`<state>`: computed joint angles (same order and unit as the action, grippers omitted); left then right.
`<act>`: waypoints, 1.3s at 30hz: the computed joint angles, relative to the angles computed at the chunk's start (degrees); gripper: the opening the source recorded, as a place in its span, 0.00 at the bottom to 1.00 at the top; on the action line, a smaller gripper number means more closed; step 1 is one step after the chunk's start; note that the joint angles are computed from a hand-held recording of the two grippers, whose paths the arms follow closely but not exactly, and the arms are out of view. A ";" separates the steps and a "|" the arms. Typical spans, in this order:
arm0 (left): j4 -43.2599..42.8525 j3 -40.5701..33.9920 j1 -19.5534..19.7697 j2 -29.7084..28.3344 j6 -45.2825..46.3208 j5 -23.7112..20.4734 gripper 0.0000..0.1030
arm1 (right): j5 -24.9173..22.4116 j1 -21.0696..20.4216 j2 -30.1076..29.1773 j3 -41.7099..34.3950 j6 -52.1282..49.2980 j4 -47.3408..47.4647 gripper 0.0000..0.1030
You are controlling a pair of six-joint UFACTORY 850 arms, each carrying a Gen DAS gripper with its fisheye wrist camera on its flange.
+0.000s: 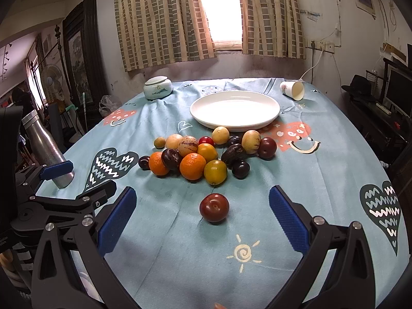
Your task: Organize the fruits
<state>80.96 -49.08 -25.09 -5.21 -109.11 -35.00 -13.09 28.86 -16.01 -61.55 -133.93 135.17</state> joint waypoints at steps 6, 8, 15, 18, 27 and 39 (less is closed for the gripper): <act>0.53 0.33 0.02 -0.14 -0.81 0.09 0.98 | 0.08 -0.08 0.03 -0.06 0.35 -0.38 0.99; 0.21 0.15 0.05 -0.07 -0.32 0.12 0.98 | 0.03 -0.26 -0.02 -0.23 1.38 -1.49 0.99; 2.76 1.71 1.29 -0.02 -1.30 1.88 0.98 | -0.16 -0.16 -0.79 0.01 6.42 -7.32 0.99; 4.25 3.11 2.60 -0.17 -0.97 3.25 0.98 | -1.04 -0.62 -2.03 -0.65 18.84 -20.27 0.99; 5.66 3.58 9.55 0.00 0.29 14.77 0.98 | -1.55 -1.63 -5.04 -3.64 34.58 -36.30 0.99; -12.00 -4.65 16.12 -8.13 23.27 24.31 0.72 | -4.62 -2.04 -9.73 -9.22 49.91 -51.13 0.99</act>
